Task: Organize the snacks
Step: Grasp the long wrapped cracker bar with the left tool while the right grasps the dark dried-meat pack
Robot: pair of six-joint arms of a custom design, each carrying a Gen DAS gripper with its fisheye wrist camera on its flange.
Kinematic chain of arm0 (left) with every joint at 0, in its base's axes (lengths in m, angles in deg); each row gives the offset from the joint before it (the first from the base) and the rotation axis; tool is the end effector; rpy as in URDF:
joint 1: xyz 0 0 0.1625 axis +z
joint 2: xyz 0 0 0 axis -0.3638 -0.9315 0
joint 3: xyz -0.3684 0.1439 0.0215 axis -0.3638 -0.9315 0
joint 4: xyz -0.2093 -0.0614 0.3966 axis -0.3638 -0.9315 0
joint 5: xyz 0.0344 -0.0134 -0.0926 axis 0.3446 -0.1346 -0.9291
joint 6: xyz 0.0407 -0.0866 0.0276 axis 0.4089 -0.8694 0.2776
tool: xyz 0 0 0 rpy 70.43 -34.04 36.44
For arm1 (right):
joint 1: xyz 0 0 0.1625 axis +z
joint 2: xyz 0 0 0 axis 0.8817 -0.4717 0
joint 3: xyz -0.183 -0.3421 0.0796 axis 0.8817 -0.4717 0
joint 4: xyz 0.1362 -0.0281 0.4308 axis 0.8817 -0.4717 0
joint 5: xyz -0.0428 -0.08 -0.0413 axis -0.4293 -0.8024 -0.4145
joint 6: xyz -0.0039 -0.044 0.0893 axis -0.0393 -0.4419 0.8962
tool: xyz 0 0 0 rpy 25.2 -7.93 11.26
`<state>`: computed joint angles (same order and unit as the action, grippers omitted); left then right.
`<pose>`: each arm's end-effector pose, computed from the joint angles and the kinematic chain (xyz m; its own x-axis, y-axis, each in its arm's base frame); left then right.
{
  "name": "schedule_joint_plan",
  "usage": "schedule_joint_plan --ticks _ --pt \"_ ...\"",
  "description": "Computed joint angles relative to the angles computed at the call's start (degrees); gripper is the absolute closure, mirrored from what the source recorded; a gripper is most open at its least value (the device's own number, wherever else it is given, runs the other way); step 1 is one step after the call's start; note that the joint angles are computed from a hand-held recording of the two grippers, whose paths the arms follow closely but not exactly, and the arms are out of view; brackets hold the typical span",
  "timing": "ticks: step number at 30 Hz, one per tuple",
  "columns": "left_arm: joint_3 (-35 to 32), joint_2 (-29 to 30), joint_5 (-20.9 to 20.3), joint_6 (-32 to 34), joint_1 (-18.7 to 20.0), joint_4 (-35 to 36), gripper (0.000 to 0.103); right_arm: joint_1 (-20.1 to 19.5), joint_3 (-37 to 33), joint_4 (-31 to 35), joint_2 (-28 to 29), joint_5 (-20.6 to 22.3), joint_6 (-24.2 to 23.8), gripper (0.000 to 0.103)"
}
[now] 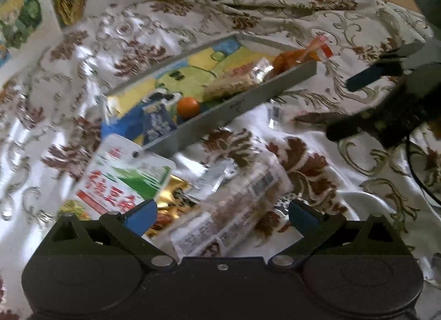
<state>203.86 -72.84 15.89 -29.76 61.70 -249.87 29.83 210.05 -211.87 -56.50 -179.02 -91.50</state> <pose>-0.1548 -0.4165 0.1152 -0.5412 0.2410 -0.8056 0.6807 0.6881 -0.2515 0.1327 -0.5088 0.1356 -0.5833 -0.6232 0.5210 -0.8000 0.5518 -0.2356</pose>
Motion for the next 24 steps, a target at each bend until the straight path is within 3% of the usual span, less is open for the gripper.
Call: schedule_joint_plan --ticks 9,14,19,24 --pt "-1.01 -0.93 -3.6 -0.86 2.17 2.44 0.004 -2.05 -6.57 5.76 3.8 0.6 8.66 0.0" --pt "-1.7 -1.78 -4.12 -3.15 2.75 6.13 0.011 -2.58 -8.33 11.64 4.37 0.25 12.26 0.001" --pt "-1.94 -2.08 -3.04 -4.16 2.35 9.83 0.022 -2.04 -7.99 14.87 3.35 0.21 13.04 0.008" --pt "-1.78 -2.12 -1.71 -3.69 1.27 11.96 0.028 -0.76 -6.98 17.19 2.49 -1.18 10.96 0.024"
